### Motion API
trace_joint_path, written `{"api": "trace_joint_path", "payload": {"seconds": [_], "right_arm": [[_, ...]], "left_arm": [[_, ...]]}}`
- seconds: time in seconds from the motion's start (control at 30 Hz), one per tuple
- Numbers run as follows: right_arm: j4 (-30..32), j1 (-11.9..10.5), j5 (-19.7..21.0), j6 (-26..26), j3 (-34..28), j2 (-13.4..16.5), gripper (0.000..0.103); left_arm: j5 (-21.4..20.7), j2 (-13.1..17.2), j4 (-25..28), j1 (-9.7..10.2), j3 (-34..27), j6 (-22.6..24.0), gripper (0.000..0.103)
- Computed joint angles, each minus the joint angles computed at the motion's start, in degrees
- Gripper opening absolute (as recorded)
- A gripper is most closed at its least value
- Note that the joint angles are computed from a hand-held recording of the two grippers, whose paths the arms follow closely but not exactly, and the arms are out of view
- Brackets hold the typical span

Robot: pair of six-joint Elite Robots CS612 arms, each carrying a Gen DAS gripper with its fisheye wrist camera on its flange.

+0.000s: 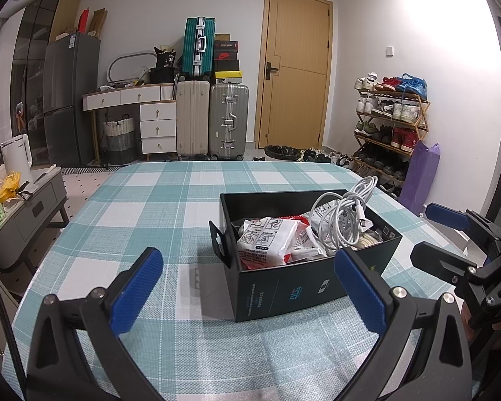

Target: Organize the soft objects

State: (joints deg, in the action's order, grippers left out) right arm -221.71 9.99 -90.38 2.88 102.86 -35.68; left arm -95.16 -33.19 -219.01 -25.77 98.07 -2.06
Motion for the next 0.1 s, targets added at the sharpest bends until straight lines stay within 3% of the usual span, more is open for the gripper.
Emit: {"api": "trace_joint_path", "payload": {"seconds": [0.1], "right_arm": [[0.0,0.0,0.0,-0.1,0.0,0.0,0.102]], "left_arm": [[0.0,0.0,-0.1,0.0,0.0,-0.1,0.103]]}}
